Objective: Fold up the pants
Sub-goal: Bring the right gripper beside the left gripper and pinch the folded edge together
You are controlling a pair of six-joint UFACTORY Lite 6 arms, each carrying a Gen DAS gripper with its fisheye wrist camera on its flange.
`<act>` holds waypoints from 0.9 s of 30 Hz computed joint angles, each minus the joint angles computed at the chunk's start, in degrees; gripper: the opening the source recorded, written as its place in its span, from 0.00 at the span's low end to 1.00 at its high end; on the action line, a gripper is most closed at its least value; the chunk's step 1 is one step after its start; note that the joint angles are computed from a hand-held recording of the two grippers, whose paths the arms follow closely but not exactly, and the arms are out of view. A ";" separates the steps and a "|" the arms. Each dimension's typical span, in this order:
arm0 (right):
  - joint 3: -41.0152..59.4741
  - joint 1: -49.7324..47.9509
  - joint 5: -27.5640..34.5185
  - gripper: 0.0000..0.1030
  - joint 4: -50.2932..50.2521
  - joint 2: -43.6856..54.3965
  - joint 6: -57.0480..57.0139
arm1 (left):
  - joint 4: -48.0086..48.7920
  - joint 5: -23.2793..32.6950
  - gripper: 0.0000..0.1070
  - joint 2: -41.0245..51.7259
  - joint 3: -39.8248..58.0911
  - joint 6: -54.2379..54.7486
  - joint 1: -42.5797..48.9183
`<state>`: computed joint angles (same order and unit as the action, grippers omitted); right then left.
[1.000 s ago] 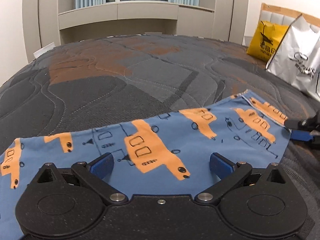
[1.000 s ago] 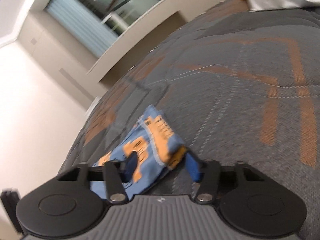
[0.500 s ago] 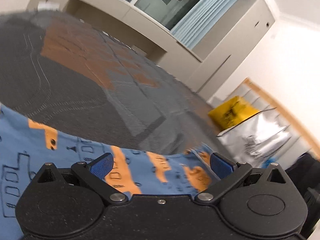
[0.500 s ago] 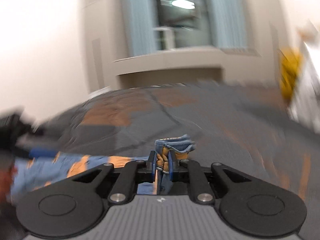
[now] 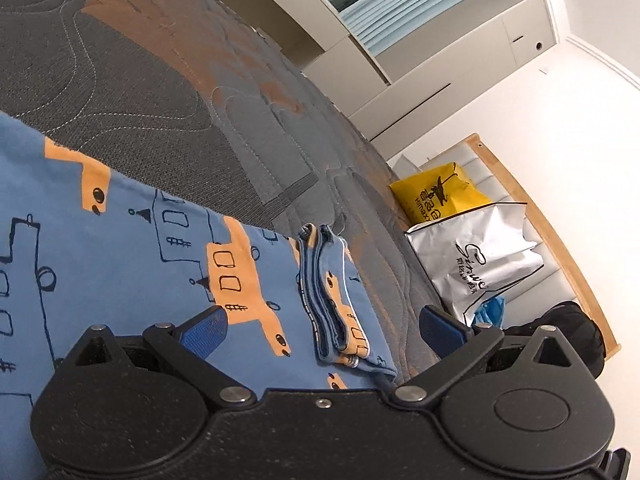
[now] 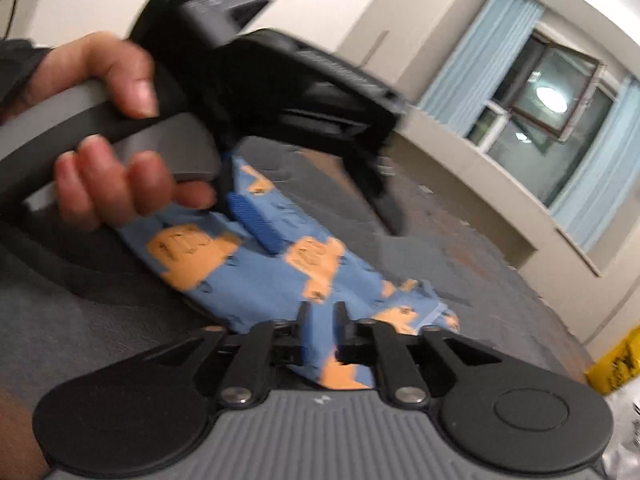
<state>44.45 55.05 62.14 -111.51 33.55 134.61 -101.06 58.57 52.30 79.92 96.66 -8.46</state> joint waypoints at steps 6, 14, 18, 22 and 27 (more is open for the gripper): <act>0.81 -3.53 1.00 0.51 2.54 1.62 -5.89 | -1.41 -4.10 0.96 -0.81 0.26 0.46 -2.02; 6.47 -8.89 0.24 0.23 -3.19 8.65 -4.32 | -2.32 -4.97 0.96 -2.04 -1.09 1.38 -2.68; 1.90 -7.94 4.59 0.14 -4.30 6.79 0.95 | -2.04 -2.64 0.95 -2.71 -1.90 1.50 -2.25; -5.80 -1.67 6.41 0.13 -3.03 -0.83 6.11 | 0.97 1.41 0.94 -1.06 -0.26 -2.80 -1.68; -10.11 6.32 5.50 0.13 0.08 -6.30 10.24 | -0.44 2.89 0.76 -0.30 -2.34 -5.68 -1.76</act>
<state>34.34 61.37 67.64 -111.43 27.24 144.85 -101.50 61.47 52.00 77.58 90.98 -10.22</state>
